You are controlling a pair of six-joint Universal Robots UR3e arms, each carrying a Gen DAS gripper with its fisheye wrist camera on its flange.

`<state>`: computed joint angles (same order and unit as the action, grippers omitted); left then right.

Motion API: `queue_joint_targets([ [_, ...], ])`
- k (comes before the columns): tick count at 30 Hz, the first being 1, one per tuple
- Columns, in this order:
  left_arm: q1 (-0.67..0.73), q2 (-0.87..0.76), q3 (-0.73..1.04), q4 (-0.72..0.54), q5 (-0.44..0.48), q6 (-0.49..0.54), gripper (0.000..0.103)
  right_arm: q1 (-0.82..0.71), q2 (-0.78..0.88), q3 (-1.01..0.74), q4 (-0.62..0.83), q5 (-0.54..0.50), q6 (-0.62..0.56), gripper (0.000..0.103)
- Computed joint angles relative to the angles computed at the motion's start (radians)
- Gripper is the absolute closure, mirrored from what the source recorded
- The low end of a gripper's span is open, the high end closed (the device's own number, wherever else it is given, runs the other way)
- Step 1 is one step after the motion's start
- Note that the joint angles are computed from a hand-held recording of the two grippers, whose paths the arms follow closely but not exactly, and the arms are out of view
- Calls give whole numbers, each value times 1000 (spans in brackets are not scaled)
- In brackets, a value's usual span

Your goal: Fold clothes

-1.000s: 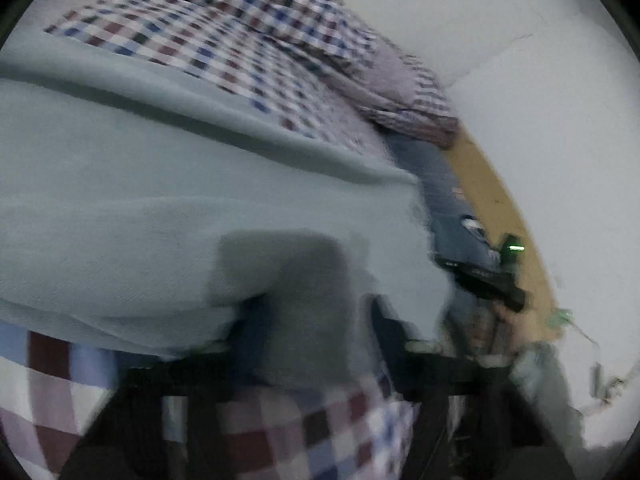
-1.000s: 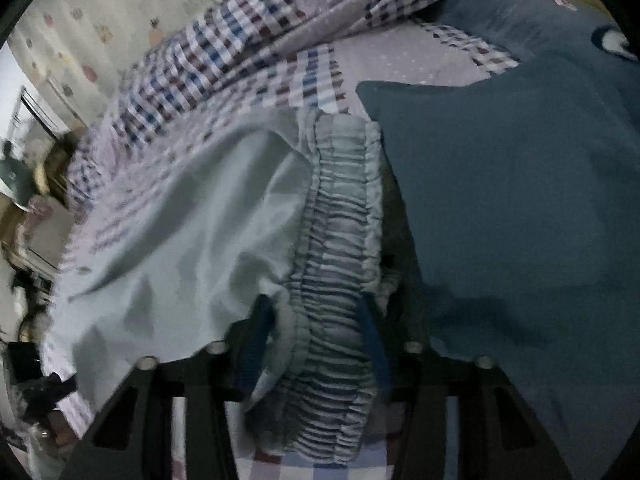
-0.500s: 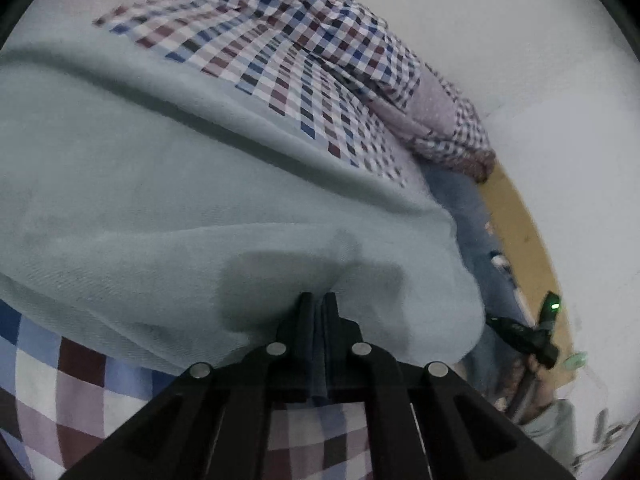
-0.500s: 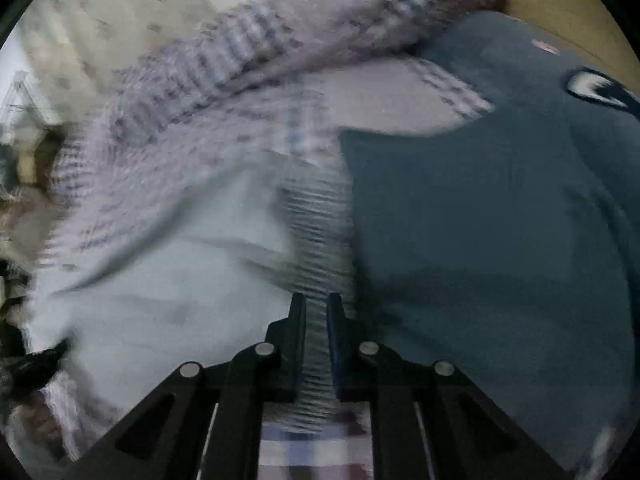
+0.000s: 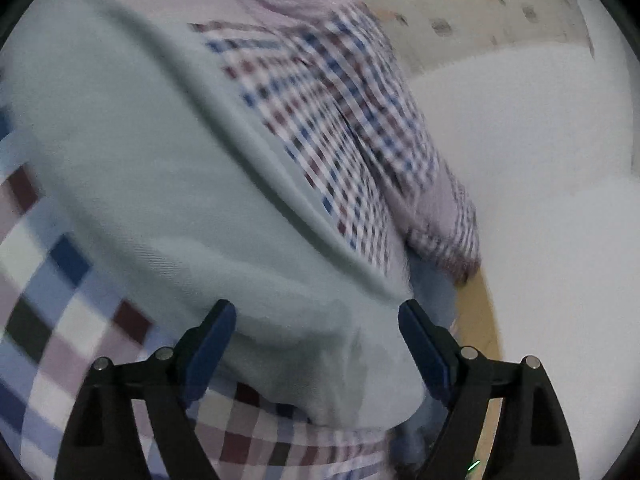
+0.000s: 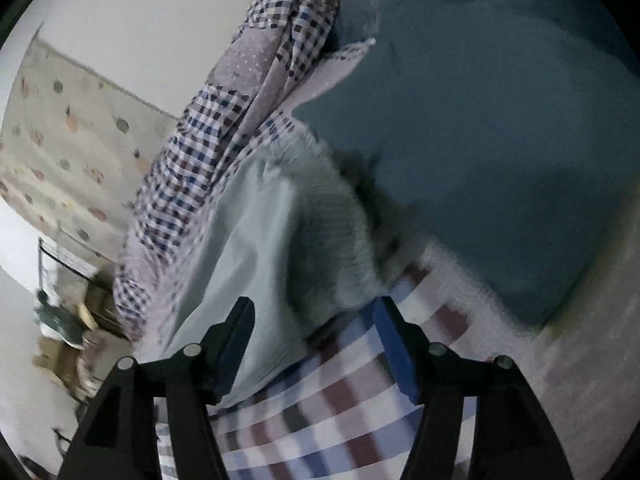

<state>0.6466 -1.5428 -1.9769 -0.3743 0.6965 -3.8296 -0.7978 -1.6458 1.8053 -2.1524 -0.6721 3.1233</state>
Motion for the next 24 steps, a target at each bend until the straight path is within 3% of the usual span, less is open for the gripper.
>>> queue_joint_targets([
  [5, 179, 148, -108, -148, 15, 40, 16, 42, -44, 203, -190, 43, 29, 37],
  [9, 271, 167, -141, -229, 40, 61, 16, 105, 0, 207, -256, 9, 102, 36],
  [11, 315, 142, -169, -220, -6, 90, 16, 125, 22, 209, -318, -2, 152, 36],
  [14, 358, 126, -181, -226, -55, 126, 16, 151, 75, 188, -391, -12, 222, 36],
  [19, 371, 93, -153, -201, -46, 134, 16, 209, 207, 108, -549, -74, 411, 34],
  [24, 381, 65, -127, -225, -63, 168, 16, 307, 328, -81, -523, -228, 465, 32],
])
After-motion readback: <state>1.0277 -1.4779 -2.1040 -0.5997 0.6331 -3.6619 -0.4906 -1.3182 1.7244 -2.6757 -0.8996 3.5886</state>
